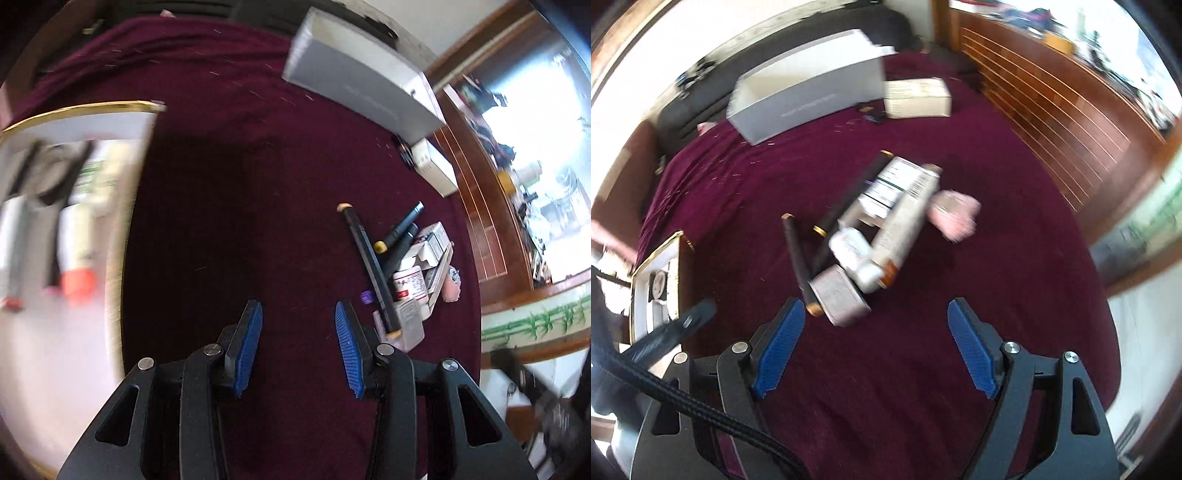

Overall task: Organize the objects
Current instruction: 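Grasp the cream-ended black marker with the left tool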

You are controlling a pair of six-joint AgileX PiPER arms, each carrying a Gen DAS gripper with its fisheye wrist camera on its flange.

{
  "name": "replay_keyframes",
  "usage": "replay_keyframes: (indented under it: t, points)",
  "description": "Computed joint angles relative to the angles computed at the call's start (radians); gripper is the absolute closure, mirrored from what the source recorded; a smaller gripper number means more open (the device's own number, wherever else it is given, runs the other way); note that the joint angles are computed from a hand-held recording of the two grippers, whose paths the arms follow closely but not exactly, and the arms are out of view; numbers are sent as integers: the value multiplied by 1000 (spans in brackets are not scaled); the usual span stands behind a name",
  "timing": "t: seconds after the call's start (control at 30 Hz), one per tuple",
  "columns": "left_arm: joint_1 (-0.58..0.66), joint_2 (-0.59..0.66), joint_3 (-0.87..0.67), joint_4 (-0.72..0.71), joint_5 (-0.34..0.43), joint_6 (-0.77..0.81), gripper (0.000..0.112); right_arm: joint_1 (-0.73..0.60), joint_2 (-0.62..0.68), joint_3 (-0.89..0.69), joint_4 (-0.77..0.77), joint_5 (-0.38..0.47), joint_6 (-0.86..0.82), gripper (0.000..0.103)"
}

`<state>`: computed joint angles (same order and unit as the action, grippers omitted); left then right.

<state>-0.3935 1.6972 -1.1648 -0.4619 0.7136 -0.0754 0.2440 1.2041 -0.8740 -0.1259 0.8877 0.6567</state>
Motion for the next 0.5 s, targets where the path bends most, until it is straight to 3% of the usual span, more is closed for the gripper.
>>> replay_keyframes:
  t: [0.2,0.33,0.37,0.43,0.5]
  points:
    - [-74,184,-196,-20,-22,-31,72,4,-119,76,-23,91,52,23]
    - [-150,320,-377,210,37,-241,71,-47,-173,106,-5,107,-33,23]
    - [-179,339,-403,306,43,-283,62,-65,-184,113,8,106,-58,23]
    - [-218,329,-405,467,66,-365,63,-131,-193,121,42,100,-145,23]
    - [-213,311,-378,490,81,-359,68,-222,-206,131,99,92,-248,23]
